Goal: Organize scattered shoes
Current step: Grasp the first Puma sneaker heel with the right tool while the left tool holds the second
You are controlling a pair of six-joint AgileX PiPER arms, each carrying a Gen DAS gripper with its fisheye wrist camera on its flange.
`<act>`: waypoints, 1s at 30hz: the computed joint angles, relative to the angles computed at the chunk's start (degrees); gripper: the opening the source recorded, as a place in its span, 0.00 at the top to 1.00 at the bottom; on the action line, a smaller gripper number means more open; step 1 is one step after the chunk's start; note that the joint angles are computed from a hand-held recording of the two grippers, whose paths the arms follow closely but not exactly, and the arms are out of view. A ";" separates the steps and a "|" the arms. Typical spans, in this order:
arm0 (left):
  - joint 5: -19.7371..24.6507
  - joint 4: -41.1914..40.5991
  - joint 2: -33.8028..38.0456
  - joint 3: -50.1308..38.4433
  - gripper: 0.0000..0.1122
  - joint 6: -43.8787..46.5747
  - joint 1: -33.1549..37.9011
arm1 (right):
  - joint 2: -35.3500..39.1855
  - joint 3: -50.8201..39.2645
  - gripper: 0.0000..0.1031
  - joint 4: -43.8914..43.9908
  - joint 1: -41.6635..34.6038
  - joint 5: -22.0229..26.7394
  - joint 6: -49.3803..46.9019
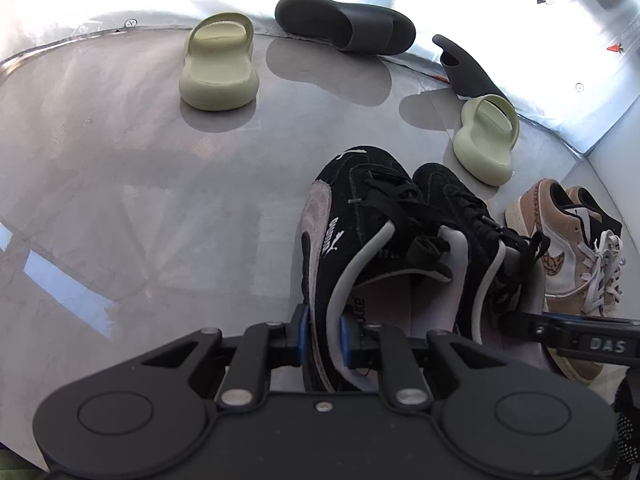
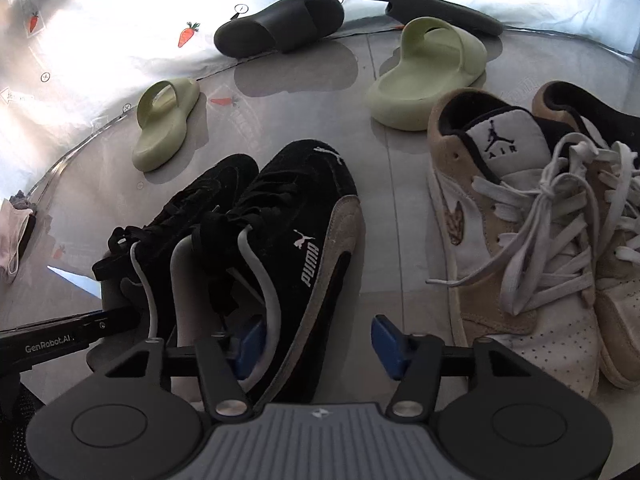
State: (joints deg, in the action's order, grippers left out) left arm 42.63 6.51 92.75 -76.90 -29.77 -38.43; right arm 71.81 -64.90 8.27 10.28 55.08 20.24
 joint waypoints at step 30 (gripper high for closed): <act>-9.79 7.68 -19.40 16.85 0.48 -12.33 8.79 | 7.53 -8.17 0.63 0.36 10.56 -0.96 -9.44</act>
